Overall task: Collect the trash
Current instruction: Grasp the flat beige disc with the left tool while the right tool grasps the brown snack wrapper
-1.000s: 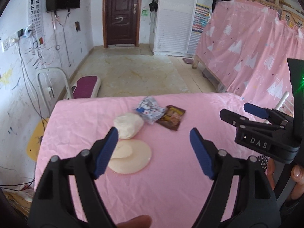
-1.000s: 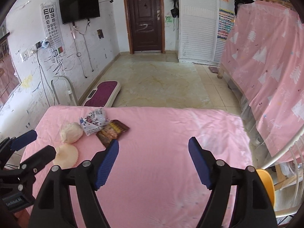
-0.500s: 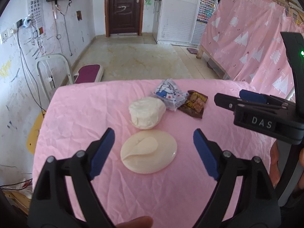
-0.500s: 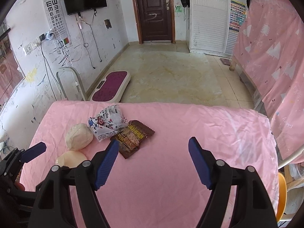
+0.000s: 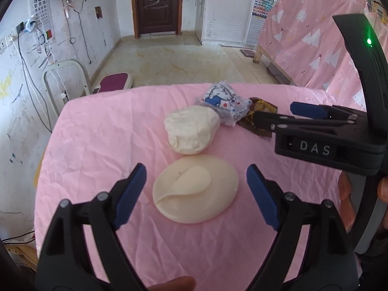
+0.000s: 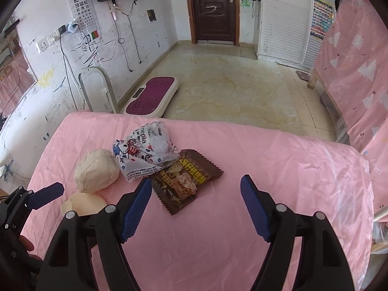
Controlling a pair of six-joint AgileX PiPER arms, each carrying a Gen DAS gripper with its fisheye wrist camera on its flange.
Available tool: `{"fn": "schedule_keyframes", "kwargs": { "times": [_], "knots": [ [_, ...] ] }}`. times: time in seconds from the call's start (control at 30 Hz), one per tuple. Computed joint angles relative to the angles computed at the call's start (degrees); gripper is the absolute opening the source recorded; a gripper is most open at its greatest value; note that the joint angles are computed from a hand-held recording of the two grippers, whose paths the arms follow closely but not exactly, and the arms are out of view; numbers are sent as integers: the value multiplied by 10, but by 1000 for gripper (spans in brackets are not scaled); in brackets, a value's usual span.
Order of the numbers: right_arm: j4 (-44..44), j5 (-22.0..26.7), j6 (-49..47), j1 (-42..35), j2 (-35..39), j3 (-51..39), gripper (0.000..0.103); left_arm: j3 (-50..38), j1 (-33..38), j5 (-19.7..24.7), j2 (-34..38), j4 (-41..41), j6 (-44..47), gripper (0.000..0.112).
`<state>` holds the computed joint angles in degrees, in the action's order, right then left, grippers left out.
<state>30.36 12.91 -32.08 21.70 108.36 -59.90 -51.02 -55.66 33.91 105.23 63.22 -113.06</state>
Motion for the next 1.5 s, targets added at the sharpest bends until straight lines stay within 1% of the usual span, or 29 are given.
{"fn": "schedule_keyframes", "kwargs": {
  "times": [0.07, 0.27, 0.3, 0.37, 0.4, 0.47, 0.5, 0.6, 0.67, 0.7, 0.83, 0.93, 1.03, 1.17, 1.27, 1.37, 1.5],
  "knots": [
    [7, 0, -7, 2, 9, -7, 66, -8, 2, 7, 8, -13, 12, 81],
    [65, -2, -67, -4, 31, -19, 66, -25, 7, 14, 30, -30, 36, 81],
    [85, -7, -88, -4, 32, -17, 65, -32, 5, 17, 35, -33, 40, 80],
    [97, -11, -101, -4, 33, -16, 64, -36, 4, 16, 38, -34, 45, 76],
    [94, -15, -100, -4, 33, -15, 61, -37, 6, 13, 40, -37, 51, 75],
    [81, -28, -91, 2, 30, -9, 48, -43, 6, 14, 47, -49, 65, 75],
    [75, -30, -87, 5, 30, -9, 46, -44, 4, 16, 47, -49, 64, 75],
    [128, -37, -153, 3, 25, 5, 37, -43, 4, 14, 47, -47, 61, 74],
    [153, -36, -183, 4, 21, 11, 27, -43, 3, 15, 48, -45, 58, 74],
    [179, -32, -211, 1, 19, 13, 23, -40, 3, 12, 46, -42, 53, 74],
    [235, -31, -270, -5, 10, 28, 19, -37, -1, 17, 45, -38, 43, 74],
    [257, -29, -294, -9, -1, 37, 15, -33, -5, 23, 42, -33, 34, 74],
    [285, -26, -324, -15, -15, 51, 15, -28, -7, 25, 37, -25, 23, 74],
    [359, -25, -402, -28, -51, 86, 13, -21, -15, 35, 29, -10, 5, 74],
    [425, -15, -473, -53, -84, 122, 13, -18, -23, 43, 25, -1, -4, 74],
    [457, 0, -516, -80, -114, 152, 12, -21, -30, 51, 21, 0, -6, 74],
    [494, 21, -566, -117, -161, 192, 12, -26, -53, 81, 15, 0, -13, 74]
  ]
}}
